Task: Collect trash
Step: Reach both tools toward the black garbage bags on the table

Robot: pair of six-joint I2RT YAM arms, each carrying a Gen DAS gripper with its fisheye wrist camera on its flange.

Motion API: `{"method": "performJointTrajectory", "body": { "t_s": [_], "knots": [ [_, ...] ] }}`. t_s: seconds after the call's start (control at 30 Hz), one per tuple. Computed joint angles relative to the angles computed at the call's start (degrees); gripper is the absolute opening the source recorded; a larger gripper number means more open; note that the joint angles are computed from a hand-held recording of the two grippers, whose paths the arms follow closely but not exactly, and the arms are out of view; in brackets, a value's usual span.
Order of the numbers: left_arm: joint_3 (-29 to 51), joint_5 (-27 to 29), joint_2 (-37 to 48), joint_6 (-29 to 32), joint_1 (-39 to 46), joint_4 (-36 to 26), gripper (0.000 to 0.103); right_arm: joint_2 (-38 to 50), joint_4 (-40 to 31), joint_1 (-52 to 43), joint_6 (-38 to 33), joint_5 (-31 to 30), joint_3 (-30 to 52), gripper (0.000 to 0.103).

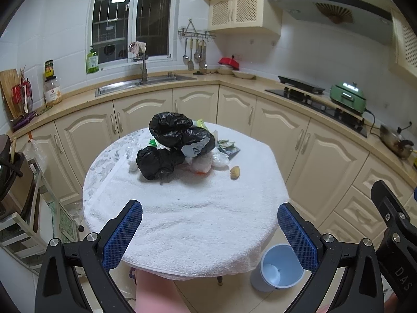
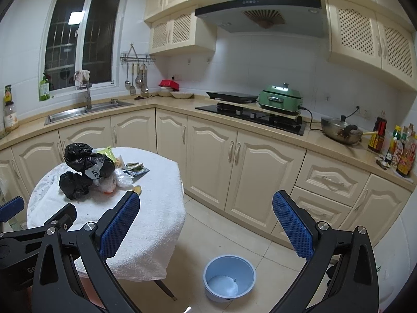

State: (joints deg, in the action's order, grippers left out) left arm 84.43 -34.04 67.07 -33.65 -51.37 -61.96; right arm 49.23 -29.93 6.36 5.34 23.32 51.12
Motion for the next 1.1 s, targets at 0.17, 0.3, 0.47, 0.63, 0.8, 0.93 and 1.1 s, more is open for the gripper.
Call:
{"method": "performJointTrajectory", "body": {
  "t_s": [0.17,0.3,0.47,0.63,0.8,0.93,1.1],
  "knots": [
    [-0.68,5.65,0.81,4.14,7.1,2.23,0.102,5.28,1.67,2.13,1.82,0.5,0.92,0.103],
    [-1.42,9.91,1.9,7.25,12.91,4.65,0.102,10.62,2.93,4.66,3.1,1.81,2.18,0.103],
    [-2.83,19.19,4.28,11.89,22.6,8.54,0.101,18.1,4.53,7.2,4.44,2.3,4.64,0.103],
    [-2.53,29.49,9.03,15.98,33.58,11.53,0.099,27.95,6.09,9.46,5.14,1.25,9.23,0.103],
    [0.24,31.62,15.43,18.28,41.57,11.83,0.099,38.9,6.79,11.8,4.3,-0.28,17.01,0.103],
    [2.95,34.11,20.02,19.7,47.15,12.12,0.098,46.43,8.5,13.41,2.48,-2.94,23.35,0.103],
    [9.18,36.5,27.81,22.02,52.99,12.14,0.098,56.59,5.32,14.71,1.22,-7.03,35.51,0.103]
  ]
}}
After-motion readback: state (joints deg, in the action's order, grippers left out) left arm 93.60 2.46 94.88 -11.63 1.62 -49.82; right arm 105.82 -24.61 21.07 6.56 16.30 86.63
